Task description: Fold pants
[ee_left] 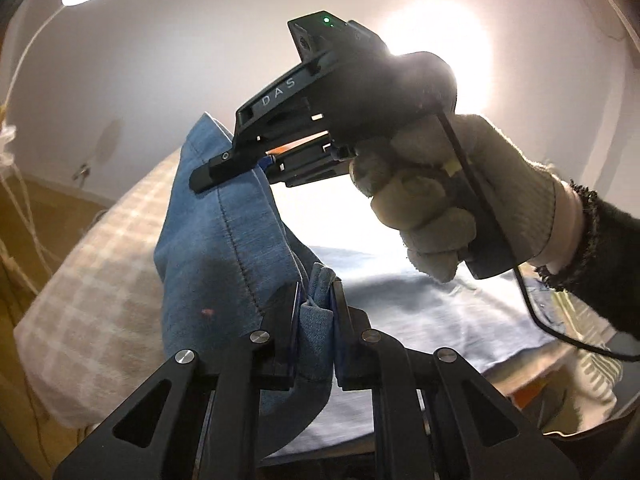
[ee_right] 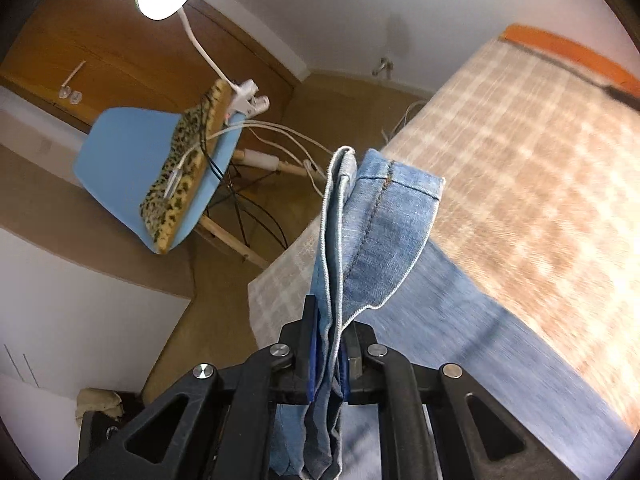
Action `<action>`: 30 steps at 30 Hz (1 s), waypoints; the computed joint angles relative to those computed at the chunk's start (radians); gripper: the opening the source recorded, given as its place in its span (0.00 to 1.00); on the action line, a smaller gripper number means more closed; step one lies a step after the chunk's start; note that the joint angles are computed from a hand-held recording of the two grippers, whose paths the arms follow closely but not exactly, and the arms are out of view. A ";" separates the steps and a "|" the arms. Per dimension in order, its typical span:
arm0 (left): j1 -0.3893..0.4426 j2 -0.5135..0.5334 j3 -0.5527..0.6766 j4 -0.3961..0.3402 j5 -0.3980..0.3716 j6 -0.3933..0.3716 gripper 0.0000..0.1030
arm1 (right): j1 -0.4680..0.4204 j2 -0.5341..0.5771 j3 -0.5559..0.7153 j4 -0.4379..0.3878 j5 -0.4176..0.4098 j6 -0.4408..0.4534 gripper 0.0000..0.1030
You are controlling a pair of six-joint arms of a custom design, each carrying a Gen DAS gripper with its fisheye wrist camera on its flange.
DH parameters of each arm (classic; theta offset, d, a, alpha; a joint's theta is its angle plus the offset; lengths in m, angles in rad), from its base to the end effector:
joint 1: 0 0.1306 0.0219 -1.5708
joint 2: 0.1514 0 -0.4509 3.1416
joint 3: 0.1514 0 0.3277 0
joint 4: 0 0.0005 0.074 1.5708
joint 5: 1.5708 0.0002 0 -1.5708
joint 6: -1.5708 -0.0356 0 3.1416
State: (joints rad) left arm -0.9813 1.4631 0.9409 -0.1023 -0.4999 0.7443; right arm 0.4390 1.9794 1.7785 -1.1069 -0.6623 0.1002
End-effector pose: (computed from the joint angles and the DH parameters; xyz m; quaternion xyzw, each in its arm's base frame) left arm 0.2422 -0.3323 0.3559 -0.0100 0.8698 -0.1922 0.4544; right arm 0.5420 0.2782 0.3486 -0.2908 0.8923 0.3386 0.0679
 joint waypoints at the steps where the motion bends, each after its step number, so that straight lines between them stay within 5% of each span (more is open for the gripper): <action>1: 0.001 0.003 0.010 0.002 0.007 -0.016 0.11 | -0.012 -0.019 -0.017 0.006 0.003 0.003 0.06; 13: -0.057 0.155 0.254 0.020 0.165 -0.153 0.11 | -0.255 -0.214 -0.202 0.040 0.010 0.049 0.06; 19: -0.083 0.254 0.349 0.043 0.284 -0.125 0.11 | -0.405 -0.261 -0.292 0.022 0.004 0.102 0.06; 30: -0.105 0.419 0.573 -0.087 0.440 -0.160 0.11 | -0.574 -0.250 -0.392 0.023 0.129 0.174 0.06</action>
State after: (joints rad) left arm -1.0865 1.8825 1.5135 -0.1893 -0.0595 0.5844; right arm -0.1349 1.7290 1.3867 -1.0838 -0.5330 0.2743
